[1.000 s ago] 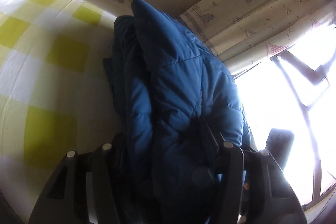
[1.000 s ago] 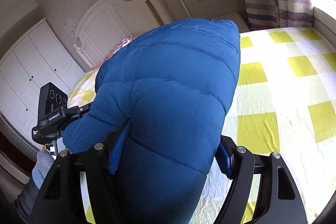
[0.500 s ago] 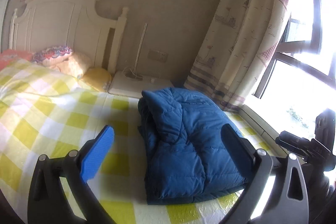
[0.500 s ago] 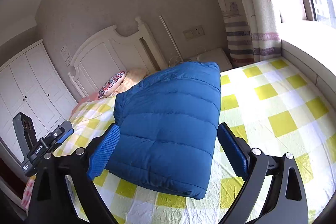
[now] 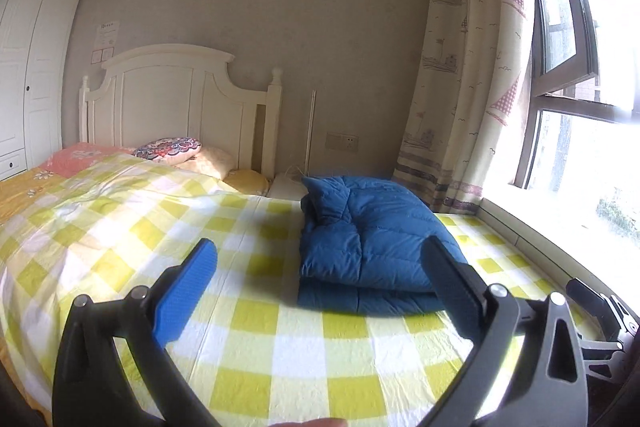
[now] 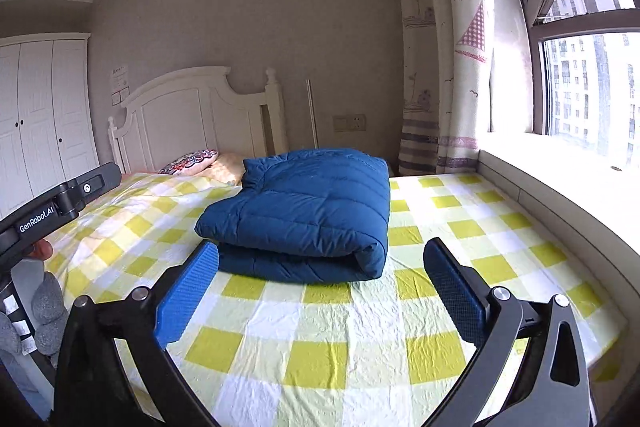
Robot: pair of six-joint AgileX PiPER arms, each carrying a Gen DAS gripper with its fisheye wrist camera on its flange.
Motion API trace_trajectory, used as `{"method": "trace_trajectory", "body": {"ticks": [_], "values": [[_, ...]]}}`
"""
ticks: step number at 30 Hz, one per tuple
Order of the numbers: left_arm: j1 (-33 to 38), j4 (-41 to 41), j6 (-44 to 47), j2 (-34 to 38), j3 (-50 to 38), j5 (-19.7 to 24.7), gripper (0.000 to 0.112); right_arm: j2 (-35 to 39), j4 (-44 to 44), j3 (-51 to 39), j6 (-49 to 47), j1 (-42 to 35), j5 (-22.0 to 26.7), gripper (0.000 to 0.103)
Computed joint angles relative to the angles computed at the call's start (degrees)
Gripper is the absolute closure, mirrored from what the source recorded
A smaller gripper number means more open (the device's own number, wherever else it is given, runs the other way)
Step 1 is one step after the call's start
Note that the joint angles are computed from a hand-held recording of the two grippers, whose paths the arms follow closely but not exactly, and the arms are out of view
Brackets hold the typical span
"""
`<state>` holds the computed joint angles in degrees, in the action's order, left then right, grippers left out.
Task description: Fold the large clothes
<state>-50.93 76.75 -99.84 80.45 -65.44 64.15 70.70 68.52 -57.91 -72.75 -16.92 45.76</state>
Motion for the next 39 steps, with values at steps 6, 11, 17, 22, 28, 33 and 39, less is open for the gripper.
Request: {"method": "trace_trajectory", "body": {"ticks": [6,11,17,22,28,33,39], "values": [[-3.0,-2.6,-1.4,1.5,4.0,0.6,0.012,-3.5,1.3,5.0,-4.5,-1.1,-2.8,0.004],[-4.6,-3.5,-3.0,1.7,6.7,1.9,0.012,-5.5,3.8,8.6,-7.1,-2.3,-2.8,0.004],[-5.4,-4.0,-3.3,2.8,7.5,3.2,0.012,-6.6,2.7,9.7,-7.0,-1.3,-3.5,0.004],[-5.3,-4.3,-3.5,2.7,7.9,3.4,0.012,-6.5,2.5,9.7,-6.6,-1.4,-3.2,0.004],[-5.7,-3.9,-3.8,2.5,8.4,4.2,0.012,-6.7,2.7,10.2,-6.9,-1.7,-3.2,0.004],[-5.9,-4.1,-3.7,2.5,8.4,4.4,0.012,-6.9,3.1,10.5,-7.3,-2.3,-3.0,0.004],[-6.0,-4.0,-3.7,2.5,8.4,4.5,0.012,-6.6,3.1,10.5,-7.2,-3.2,-2.1,0.004]]}}
